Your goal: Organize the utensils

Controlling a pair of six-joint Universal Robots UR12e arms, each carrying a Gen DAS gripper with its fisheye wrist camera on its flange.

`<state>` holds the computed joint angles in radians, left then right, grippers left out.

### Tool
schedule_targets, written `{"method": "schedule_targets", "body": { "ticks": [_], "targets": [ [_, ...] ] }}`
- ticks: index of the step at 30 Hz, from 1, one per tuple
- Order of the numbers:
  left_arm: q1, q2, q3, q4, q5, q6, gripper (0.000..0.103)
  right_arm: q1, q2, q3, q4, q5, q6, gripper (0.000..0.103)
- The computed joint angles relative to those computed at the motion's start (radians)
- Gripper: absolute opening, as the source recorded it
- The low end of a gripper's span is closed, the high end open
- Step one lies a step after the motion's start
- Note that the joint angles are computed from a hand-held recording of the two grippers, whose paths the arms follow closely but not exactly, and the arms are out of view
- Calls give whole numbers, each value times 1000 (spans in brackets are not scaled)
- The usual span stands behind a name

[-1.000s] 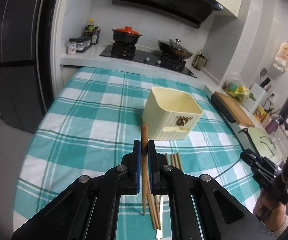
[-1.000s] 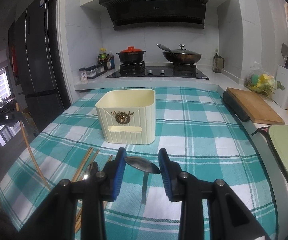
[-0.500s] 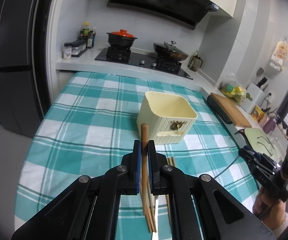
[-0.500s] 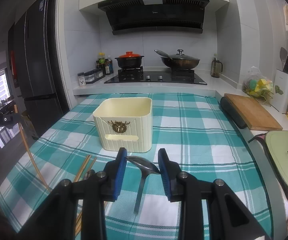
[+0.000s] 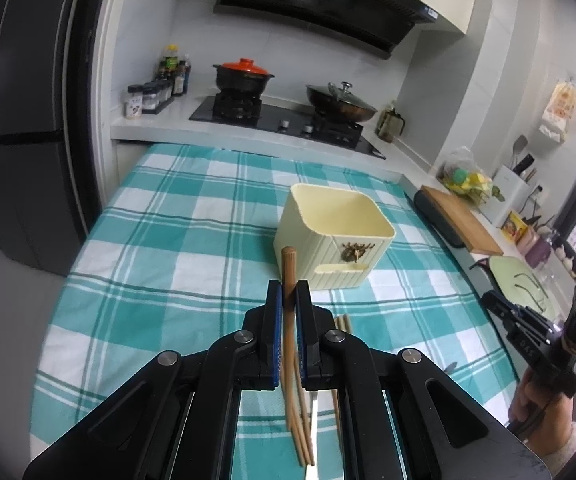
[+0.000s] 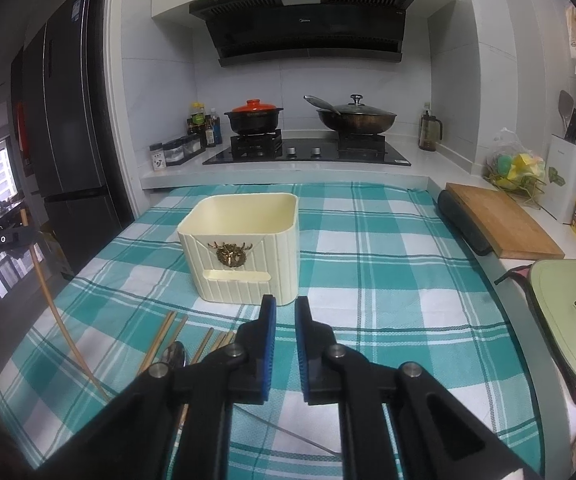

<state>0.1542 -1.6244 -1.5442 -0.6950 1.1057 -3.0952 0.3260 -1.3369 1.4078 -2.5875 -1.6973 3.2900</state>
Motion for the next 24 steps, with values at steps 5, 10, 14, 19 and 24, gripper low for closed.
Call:
{"method": "schedule_targets", "body": {
  "ticks": [5, 10, 14, 19, 24],
  "targets": [
    [3, 1, -3, -5, 1, -1, 5, -10, -23, 17, 29, -12, 38, 10],
    [6, 1, -5, -3, -2, -6, 5, -37, -79, 75, 155, 68, 98, 10],
    [2, -4, -2, -15, 0, 3, 5, -58, -123, 139, 311, 214, 118, 10],
    [-6, -5, -3, -27, 6, 16, 5, -77, -129, 181, 451, 294, 132, 11],
    [-11, -5, 0, -28, 16, 14, 5, -107, -78, 149, 427, 241, 162, 7]
  ]
}}
